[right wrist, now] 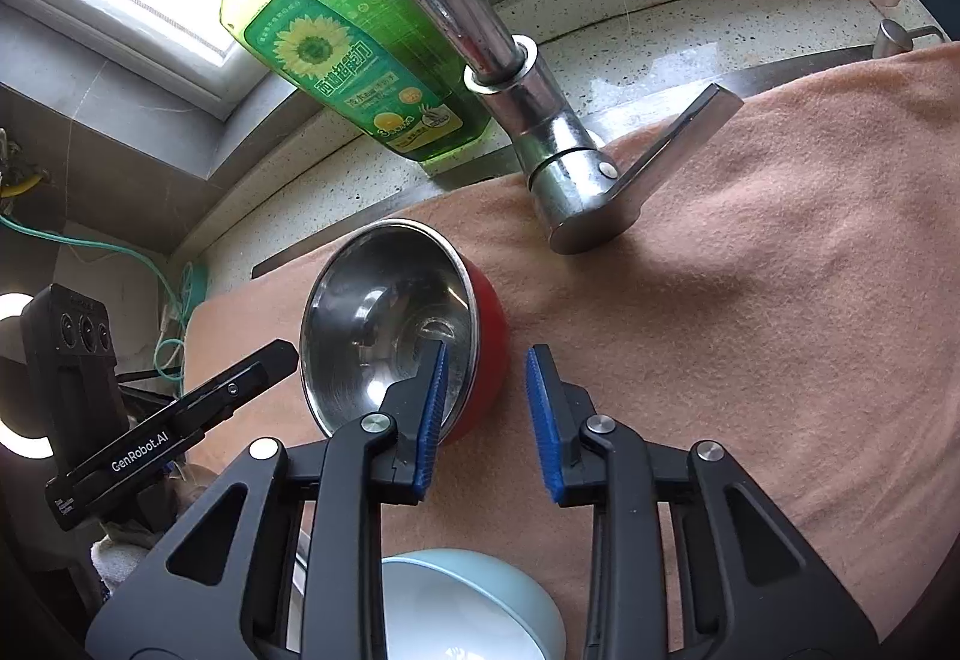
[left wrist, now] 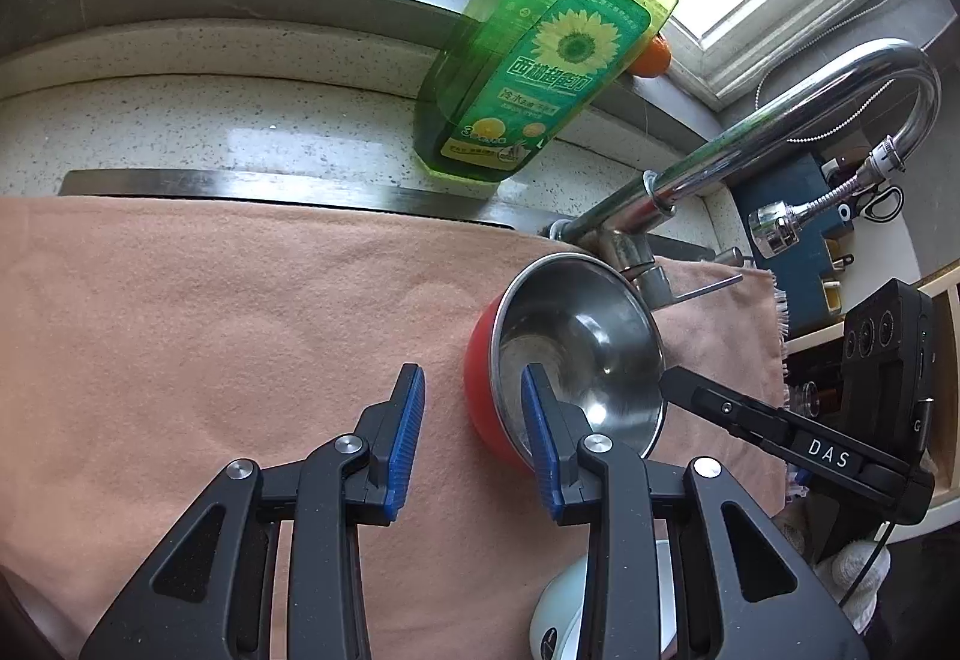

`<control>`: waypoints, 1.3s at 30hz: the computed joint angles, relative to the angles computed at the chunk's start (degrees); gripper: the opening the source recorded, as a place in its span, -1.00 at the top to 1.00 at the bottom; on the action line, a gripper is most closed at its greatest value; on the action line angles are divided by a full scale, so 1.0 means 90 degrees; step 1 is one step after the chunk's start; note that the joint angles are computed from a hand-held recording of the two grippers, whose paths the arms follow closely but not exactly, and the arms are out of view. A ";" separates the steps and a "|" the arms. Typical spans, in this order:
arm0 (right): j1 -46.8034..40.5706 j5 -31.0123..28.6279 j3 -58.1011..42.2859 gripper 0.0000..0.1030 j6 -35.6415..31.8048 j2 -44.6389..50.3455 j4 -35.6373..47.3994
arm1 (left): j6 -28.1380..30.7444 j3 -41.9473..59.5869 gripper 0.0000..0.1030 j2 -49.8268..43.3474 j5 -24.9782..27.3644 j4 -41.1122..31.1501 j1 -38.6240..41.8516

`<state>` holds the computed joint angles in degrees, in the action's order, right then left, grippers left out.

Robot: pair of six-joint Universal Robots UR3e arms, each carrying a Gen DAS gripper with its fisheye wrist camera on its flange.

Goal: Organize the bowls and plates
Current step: 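Move both grippers to the rim of the red-bottomed steel bowl, then close both grippers on the red-bottomed steel bowl rim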

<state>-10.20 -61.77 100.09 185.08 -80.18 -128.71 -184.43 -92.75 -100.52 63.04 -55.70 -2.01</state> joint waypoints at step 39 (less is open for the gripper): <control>0.0765 -0.0379 -0.0406 0.78 0.0306 -0.0574 0.0466 | 0.0434 -0.0614 0.77 0.1166 -0.0241 -0.0454 0.0290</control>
